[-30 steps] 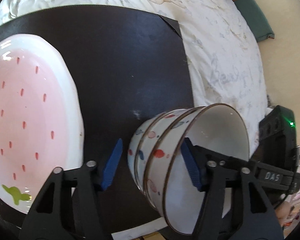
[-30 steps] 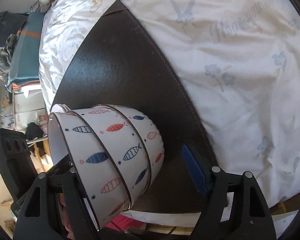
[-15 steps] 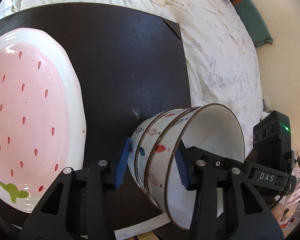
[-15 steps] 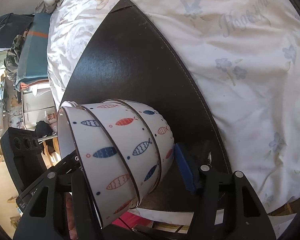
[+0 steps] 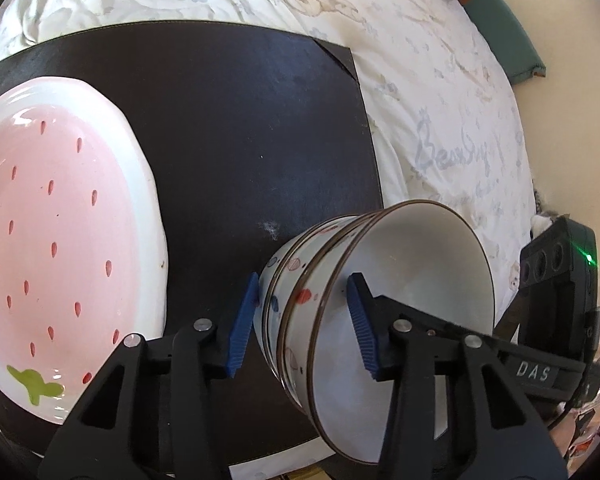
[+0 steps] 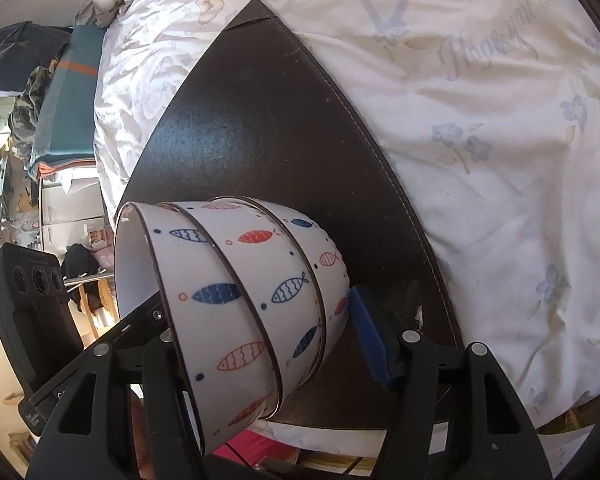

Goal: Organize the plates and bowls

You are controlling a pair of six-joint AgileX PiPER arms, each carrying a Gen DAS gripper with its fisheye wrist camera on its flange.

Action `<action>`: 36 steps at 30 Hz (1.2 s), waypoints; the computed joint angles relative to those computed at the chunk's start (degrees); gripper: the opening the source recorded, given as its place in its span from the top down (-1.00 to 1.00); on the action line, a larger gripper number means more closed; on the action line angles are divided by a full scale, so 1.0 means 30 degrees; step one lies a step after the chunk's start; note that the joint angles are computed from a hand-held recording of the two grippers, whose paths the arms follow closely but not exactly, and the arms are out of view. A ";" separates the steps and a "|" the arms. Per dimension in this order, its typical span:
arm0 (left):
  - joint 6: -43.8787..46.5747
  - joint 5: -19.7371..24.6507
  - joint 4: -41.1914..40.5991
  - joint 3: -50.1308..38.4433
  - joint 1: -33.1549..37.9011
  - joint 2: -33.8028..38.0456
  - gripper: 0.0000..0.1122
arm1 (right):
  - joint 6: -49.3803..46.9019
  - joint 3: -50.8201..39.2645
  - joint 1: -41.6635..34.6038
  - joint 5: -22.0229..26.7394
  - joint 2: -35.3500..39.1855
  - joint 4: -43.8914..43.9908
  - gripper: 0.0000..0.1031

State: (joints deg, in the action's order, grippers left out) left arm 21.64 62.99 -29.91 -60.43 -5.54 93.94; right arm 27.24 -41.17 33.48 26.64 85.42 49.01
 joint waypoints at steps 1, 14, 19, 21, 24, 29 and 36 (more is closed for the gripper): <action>0.0028 -0.0076 -0.0061 0.0074 0.0048 -0.0052 0.27 | 0.0438 -0.0037 0.0172 -0.0096 -0.0069 -0.0438 -0.24; -0.0511 -0.0672 0.0893 0.0298 -0.0556 -0.1294 0.28 | 0.2877 -0.0330 0.0936 -0.0170 -0.0630 -0.2542 -0.17; -0.0279 0.0019 0.1139 -0.0109 -0.0004 -0.0981 0.28 | 0.4072 -0.1080 0.1390 -0.0059 -0.0206 -0.3438 -0.16; -0.0139 0.0063 0.1090 -0.0021 0.0287 -0.0961 0.28 | 0.4514 -0.1316 0.1588 -0.0025 0.0052 -0.3727 -0.15; 0.0159 -0.0131 0.0877 0.0233 0.0541 -0.1294 0.28 | 0.5396 -0.1674 0.1941 0.0022 0.0227 -0.4608 -0.14; 0.0408 0.0188 0.0567 -0.0269 0.0923 -0.1798 0.28 | 0.7766 -0.2358 0.2399 0.0165 -0.0161 -0.7149 -0.14; 0.1297 0.1554 0.0332 -0.2243 0.2743 -0.2103 0.29 | 1.1670 -0.4622 0.3220 0.0961 0.0045 -1.0849 -0.14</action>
State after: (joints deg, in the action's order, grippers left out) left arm 25.53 67.65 -28.92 -67.16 2.69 87.63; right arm 62.25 -55.04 43.14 29.52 85.56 16.47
